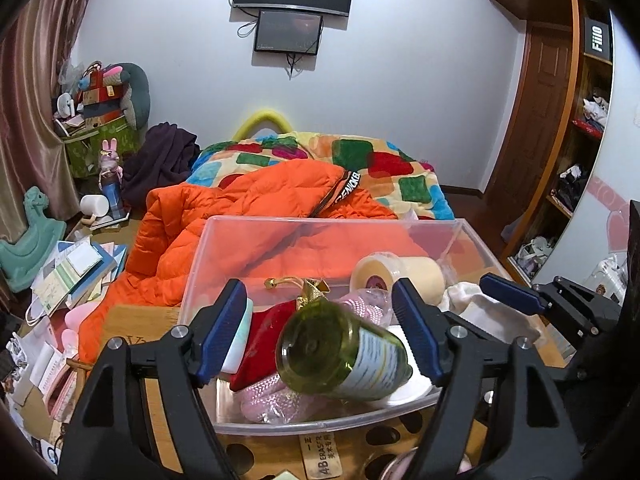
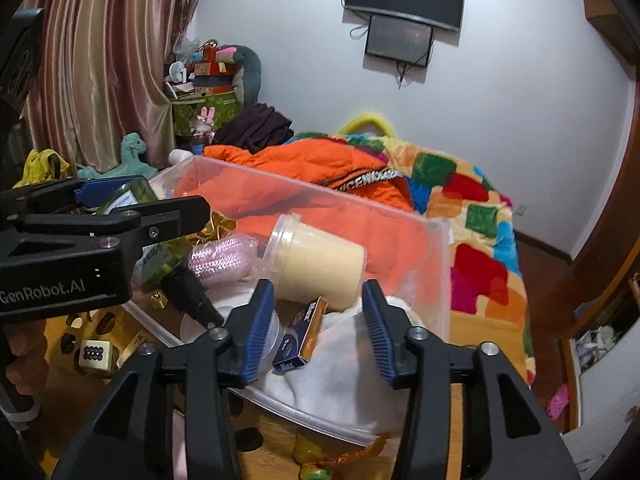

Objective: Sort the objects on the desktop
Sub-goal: 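Open both tools to drop the bottle and gum pack into the box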

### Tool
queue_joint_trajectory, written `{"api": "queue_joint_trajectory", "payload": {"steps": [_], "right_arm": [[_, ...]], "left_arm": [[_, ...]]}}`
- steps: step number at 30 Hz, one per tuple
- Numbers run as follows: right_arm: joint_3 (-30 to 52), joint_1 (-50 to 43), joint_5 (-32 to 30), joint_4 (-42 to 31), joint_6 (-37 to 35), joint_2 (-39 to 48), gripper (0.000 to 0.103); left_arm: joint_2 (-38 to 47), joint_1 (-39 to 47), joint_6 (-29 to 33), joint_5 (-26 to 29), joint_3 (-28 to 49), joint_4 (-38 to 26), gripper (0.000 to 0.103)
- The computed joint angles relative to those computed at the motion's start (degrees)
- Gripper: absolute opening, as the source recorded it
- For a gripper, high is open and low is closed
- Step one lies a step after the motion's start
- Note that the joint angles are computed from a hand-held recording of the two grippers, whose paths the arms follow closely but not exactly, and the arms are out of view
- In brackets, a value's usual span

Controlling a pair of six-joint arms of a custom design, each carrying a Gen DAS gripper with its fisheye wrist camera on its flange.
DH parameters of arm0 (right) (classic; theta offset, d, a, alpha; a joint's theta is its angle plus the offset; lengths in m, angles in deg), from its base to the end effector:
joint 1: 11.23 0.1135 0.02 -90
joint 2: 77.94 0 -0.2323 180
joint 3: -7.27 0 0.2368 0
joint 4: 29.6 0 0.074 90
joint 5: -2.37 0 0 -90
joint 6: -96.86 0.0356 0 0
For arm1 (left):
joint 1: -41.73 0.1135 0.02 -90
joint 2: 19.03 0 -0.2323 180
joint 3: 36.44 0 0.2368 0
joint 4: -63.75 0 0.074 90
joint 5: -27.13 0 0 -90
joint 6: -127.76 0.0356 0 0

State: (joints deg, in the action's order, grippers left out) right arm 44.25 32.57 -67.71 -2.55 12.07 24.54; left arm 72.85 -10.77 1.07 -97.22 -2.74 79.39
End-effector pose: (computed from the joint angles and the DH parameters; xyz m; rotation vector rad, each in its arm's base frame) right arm 0.1907 0.1661 0.0580 -0.5481 2.1271 0.0886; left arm 0.1551 -0.1692 0.0746 0.0064 2.1692 -0.1903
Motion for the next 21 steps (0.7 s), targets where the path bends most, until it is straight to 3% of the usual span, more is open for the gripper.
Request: {"api": "queue_joint_trajectory", "payload": {"steps": [12, 16, 21], "right_arm": [[-5.56, 2.99, 6.12, -2.61, 1.77, -10.15, 0.063], [-8.31, 3.92, 6.81, -4.19, 3.73, -15.01, 0.071], [-12.24, 6.18, 8.44, -7.73, 6.29, -22.84, 0.072]], "left_arm": [[-9.27, -6.23, -3.95, -6.9, -2.1, -8.11, 0.085], [-14.03, -10.29, -6.73, -11.25, -2.79, -13.98, 0.088], [-18.19, -14.99, -11.35, -16.47, -2.78, -22.2, 0.09]]}}
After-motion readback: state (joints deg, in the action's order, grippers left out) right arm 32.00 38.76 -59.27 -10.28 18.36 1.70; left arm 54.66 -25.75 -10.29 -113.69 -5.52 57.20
